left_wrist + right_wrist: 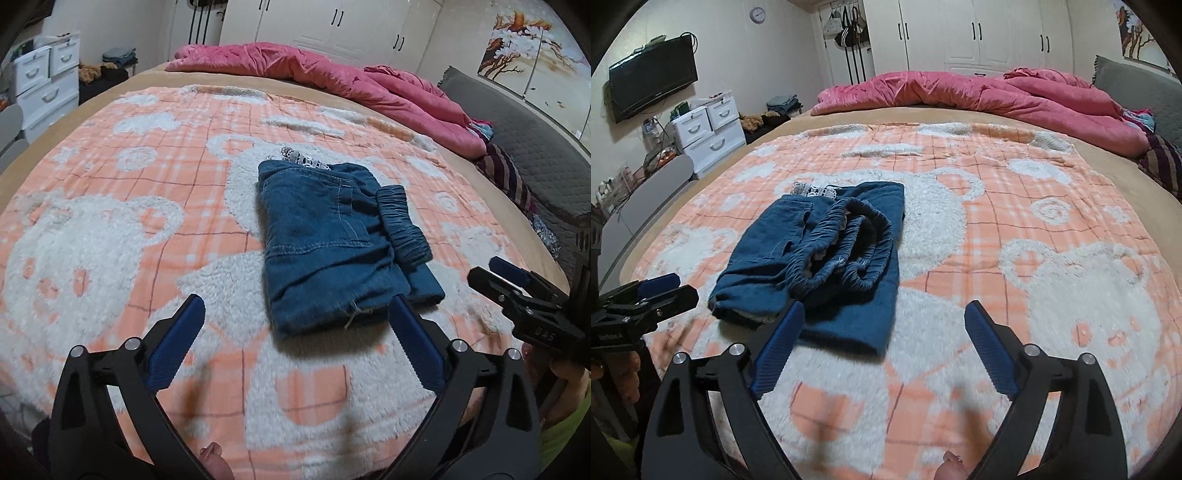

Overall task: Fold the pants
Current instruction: 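Open the left gripper and pull both tools back from the pants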

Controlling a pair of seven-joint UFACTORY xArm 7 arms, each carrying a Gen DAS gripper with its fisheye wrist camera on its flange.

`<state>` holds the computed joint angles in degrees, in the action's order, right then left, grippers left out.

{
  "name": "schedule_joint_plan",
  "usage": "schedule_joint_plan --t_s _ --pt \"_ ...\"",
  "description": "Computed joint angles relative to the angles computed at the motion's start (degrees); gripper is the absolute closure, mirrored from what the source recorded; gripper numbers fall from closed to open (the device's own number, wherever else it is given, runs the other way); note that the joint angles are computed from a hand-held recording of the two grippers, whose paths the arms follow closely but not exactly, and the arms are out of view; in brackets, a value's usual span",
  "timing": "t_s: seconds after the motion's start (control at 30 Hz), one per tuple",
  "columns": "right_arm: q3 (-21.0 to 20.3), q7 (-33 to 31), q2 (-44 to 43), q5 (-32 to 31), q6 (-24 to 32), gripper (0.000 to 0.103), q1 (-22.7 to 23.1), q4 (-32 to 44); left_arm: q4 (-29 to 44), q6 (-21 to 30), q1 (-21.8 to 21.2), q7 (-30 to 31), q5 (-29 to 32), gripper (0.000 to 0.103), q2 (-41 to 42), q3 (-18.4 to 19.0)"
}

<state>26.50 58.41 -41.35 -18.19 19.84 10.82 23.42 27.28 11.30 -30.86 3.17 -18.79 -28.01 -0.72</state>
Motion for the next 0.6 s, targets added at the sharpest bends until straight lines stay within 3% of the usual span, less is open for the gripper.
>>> schedule_joint_plan --t_s 0.33,0.6 --pt "0.58 0.83 -7.65 1.96 6.1 0.006 4.94 -1.52 -5.31 3.04 1.45 -3.92 2.48 0.01 -8.13 -2.36" --pt "3.18 3.03 -11.59 2.71 10.76 0.005 8.13 -2.26 -11.41 1.14 3.33 -10.24 6.84 0.01 -14.62 -6.08"
